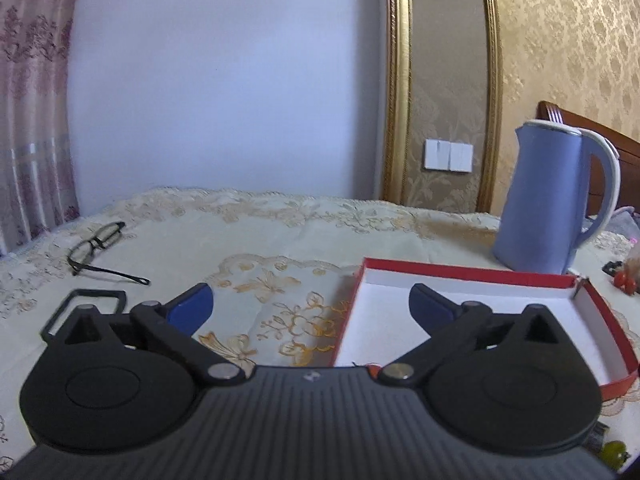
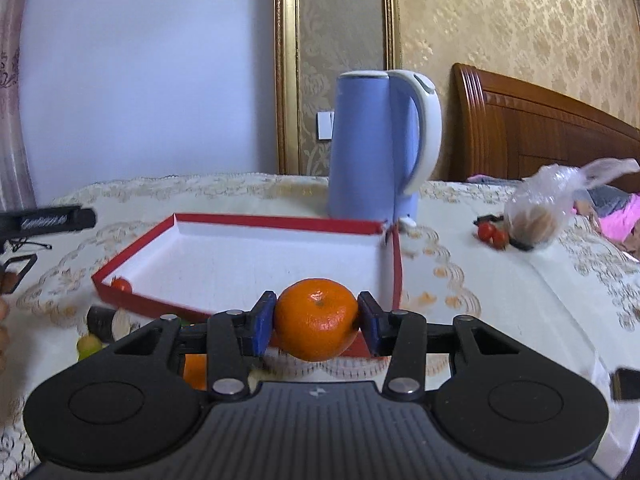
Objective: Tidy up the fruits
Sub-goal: 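Carry the mandarin into the tray and open the right tool while the left tool withdraws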
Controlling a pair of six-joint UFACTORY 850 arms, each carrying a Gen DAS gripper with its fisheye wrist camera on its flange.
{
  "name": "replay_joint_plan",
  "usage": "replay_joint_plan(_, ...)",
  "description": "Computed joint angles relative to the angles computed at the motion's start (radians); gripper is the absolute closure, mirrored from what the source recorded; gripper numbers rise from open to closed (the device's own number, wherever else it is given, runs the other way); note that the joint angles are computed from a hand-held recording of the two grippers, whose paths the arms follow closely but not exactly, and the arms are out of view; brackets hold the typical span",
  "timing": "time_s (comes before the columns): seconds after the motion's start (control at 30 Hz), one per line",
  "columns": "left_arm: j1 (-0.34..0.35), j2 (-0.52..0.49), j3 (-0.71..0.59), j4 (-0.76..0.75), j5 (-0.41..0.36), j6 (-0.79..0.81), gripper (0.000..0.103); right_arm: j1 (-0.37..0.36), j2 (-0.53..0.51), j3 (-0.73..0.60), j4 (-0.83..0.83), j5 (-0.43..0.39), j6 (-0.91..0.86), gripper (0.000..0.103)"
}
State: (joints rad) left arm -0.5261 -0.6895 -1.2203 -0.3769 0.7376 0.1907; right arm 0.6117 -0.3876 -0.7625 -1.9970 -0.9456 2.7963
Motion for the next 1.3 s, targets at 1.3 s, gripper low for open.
replay_joint_plan(1.3, 0.031, -0.007, -0.023, -0.032, -0.076, -0.050, 0.000, -0.140, -0.069, -0.167, -0.013, 0.052, -0.134, 0.045)
